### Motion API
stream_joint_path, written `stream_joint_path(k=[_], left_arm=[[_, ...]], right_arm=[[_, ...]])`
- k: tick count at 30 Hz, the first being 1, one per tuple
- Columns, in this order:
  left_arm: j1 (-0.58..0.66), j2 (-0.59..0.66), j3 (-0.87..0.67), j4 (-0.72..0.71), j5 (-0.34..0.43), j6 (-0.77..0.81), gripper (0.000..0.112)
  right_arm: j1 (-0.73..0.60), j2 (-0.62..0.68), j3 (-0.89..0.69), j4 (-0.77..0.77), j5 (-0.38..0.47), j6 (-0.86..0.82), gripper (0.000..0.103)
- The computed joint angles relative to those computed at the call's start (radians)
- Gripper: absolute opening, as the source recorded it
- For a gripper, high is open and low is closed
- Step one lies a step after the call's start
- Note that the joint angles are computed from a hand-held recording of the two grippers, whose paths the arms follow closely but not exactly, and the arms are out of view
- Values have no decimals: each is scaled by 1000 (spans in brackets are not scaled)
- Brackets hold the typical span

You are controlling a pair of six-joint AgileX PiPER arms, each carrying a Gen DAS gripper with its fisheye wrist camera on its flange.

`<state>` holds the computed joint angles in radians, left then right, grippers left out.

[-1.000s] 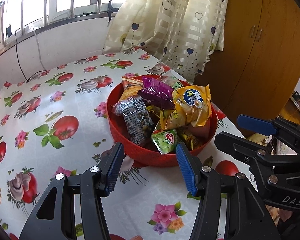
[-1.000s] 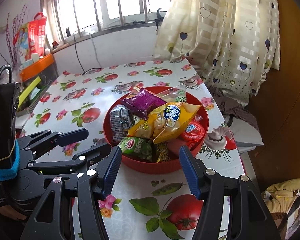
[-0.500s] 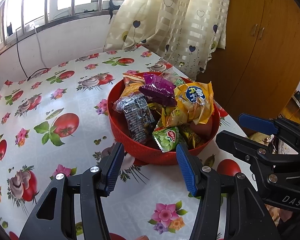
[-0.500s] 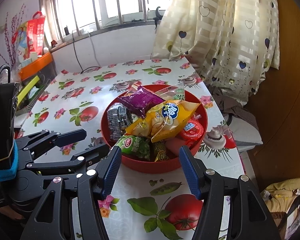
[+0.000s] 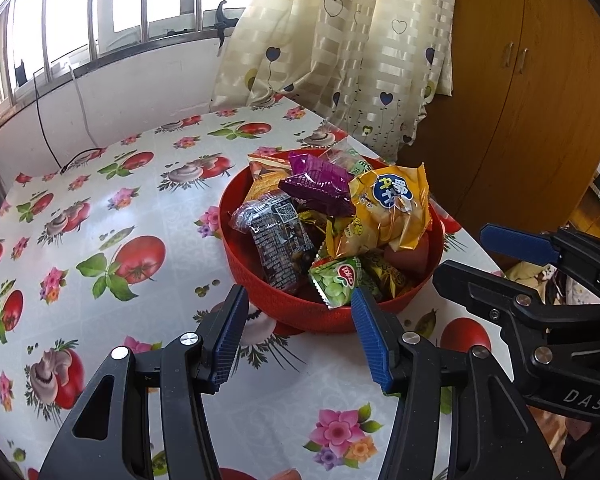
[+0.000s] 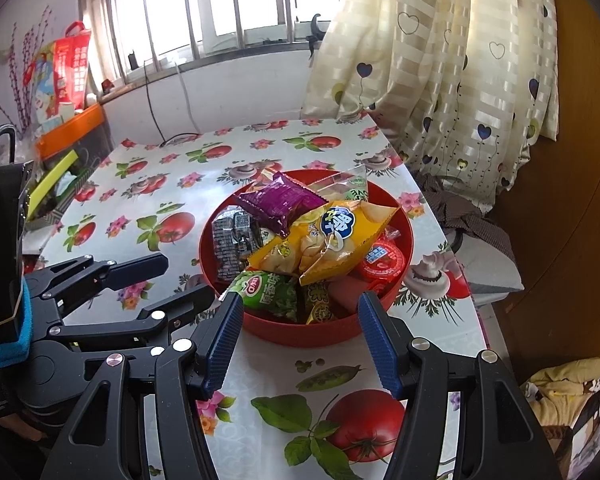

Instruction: Organize snacks

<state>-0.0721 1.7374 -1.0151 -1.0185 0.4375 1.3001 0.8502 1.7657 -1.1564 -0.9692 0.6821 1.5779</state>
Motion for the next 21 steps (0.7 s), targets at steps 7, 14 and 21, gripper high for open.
stream_joint_path(k=[7,14,21], left_arm=[[-4,3,-4,13,-7,-9,54],[-8,3,-7,18,-10,-14,54],[-9,5,-8,23,-9,-22,54]], right_arm=[[0,2,-2,3,1,-2,58],[-1,3,-6,6,3,-6,58],[-5,1,0,4,-2,-5,58]])
